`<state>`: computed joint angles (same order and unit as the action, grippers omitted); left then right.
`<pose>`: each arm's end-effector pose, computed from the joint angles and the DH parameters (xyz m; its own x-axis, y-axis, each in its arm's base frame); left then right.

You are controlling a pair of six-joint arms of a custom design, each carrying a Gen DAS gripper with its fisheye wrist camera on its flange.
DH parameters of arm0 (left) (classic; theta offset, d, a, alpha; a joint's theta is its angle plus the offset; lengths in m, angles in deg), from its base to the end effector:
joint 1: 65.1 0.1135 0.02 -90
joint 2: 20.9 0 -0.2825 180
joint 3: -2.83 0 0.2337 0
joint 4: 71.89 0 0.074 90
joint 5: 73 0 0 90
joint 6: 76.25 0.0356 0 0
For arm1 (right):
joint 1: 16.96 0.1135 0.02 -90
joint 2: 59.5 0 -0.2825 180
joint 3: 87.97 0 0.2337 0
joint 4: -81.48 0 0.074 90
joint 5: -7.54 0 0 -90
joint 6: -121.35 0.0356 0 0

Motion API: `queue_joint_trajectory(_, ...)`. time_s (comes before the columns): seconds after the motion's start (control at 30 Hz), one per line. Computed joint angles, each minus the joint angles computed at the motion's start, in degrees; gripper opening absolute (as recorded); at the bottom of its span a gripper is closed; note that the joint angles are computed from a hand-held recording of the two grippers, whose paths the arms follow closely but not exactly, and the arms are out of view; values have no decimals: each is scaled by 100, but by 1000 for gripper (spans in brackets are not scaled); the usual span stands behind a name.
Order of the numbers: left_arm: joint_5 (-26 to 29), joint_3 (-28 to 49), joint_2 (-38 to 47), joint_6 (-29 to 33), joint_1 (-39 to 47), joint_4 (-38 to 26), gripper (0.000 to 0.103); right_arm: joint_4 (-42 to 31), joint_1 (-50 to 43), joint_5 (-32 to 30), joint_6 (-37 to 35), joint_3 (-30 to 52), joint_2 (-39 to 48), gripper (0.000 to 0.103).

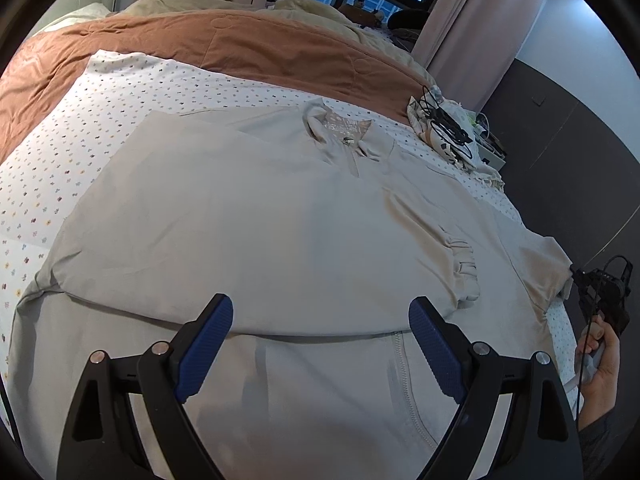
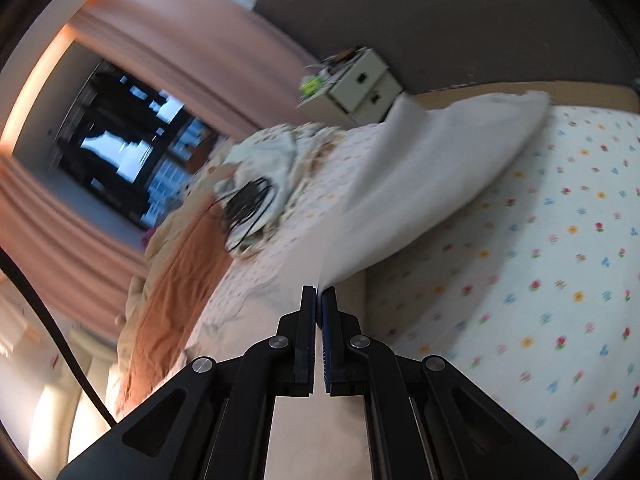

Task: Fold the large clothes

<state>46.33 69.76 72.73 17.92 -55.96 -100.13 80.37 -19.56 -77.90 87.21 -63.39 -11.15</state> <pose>0.3059 0.0315 0.2044 -0.7959 -0.0638 -0.6021 0.1977 0.9125 -0.3581 0.1452 -0.0094 0.1843 -0.1388 0.8322 -0.5368 0.4137 0.5412 0.7321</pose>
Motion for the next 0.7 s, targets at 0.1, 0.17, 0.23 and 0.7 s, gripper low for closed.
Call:
queue_joint_trajectory(0.1,45,-20,6,-39,-14,7,91,230,692,232,-33,156,465,0)
queue_joint_trajectory(0.17,87,-28,11,-49,-27,-16,91,517,1076,218,-38,268,1004,0)
queue_joint_trajectory(0.23,96,-53,-11,-32,-34,-28,91,745,1321,77,-41,412,1584,0)
queue_joint_trajectory(0.7,187,-38,73,64,67,-111,91,-302,-710,-1373,-25,-348,-321,84)
